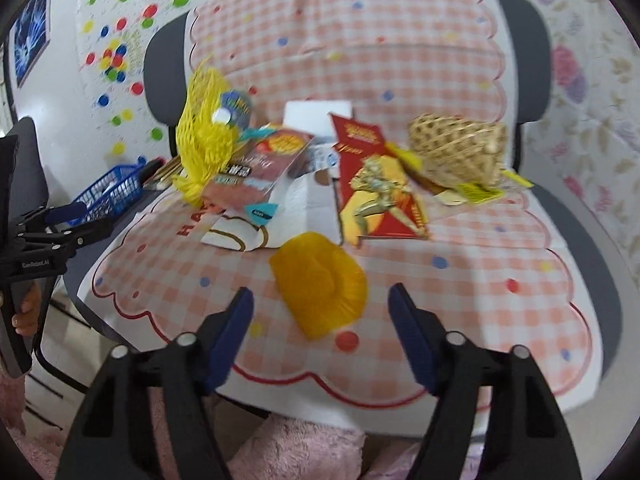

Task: Collect trash
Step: 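Reach the right tool to the yellow foam net and close on it, then lift the foam net with the right tool while the left tool grasps the yellow mesh net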

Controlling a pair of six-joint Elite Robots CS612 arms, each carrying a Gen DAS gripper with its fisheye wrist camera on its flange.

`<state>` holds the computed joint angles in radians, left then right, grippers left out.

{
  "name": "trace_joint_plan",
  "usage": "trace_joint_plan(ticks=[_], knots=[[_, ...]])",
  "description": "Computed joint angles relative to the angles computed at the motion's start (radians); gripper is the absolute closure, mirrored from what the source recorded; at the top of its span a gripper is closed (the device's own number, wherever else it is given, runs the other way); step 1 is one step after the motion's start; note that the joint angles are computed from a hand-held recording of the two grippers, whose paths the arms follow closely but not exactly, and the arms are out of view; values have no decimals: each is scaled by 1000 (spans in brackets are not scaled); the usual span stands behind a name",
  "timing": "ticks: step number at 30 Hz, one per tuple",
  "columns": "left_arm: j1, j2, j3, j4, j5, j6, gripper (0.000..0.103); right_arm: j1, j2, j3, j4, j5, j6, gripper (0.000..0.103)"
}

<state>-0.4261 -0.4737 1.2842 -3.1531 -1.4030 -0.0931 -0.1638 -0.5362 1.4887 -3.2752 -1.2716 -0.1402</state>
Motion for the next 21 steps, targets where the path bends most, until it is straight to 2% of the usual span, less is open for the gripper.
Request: trace_joint_plan(ticks=[4, 6, 7, 9, 10, 11, 13, 15, 19, 21], knots=[[6, 10, -10, 15, -13, -42, 9, -3, 39, -76, 95, 51, -65, 38], [8, 14, -19, 23, -25, -59, 9, -6, 52, -103, 145, 65, -67, 45], [8, 15, -21, 26, -29, -60, 9, -8, 55, -114, 182, 75, -67, 55], [6, 18, -28, 31, -26, -55, 9, -11, 58, -114, 190, 92, -66, 64], [6, 19, -31, 33, -24, -50, 9, -13, 53, -105, 190, 107, -71, 80], [4, 21, -35, 37, -19, -45, 9, -13, 49, -97, 184, 110, -70, 92], [2, 22, -38, 42, -17, -37, 9, -14, 40, -77, 157, 113, -55, 97], [1, 24, -44, 46, -20, -24, 9, -18, 21, -40, 81, 130, -31, 98], [6, 36, -81, 70, -35, -26, 9, -19, -16, 15, -128, 96, 58, 98], [12, 50, -118, 75, -52, -42, 8, -16, -22, 19, -169, 70, 80, 98]])
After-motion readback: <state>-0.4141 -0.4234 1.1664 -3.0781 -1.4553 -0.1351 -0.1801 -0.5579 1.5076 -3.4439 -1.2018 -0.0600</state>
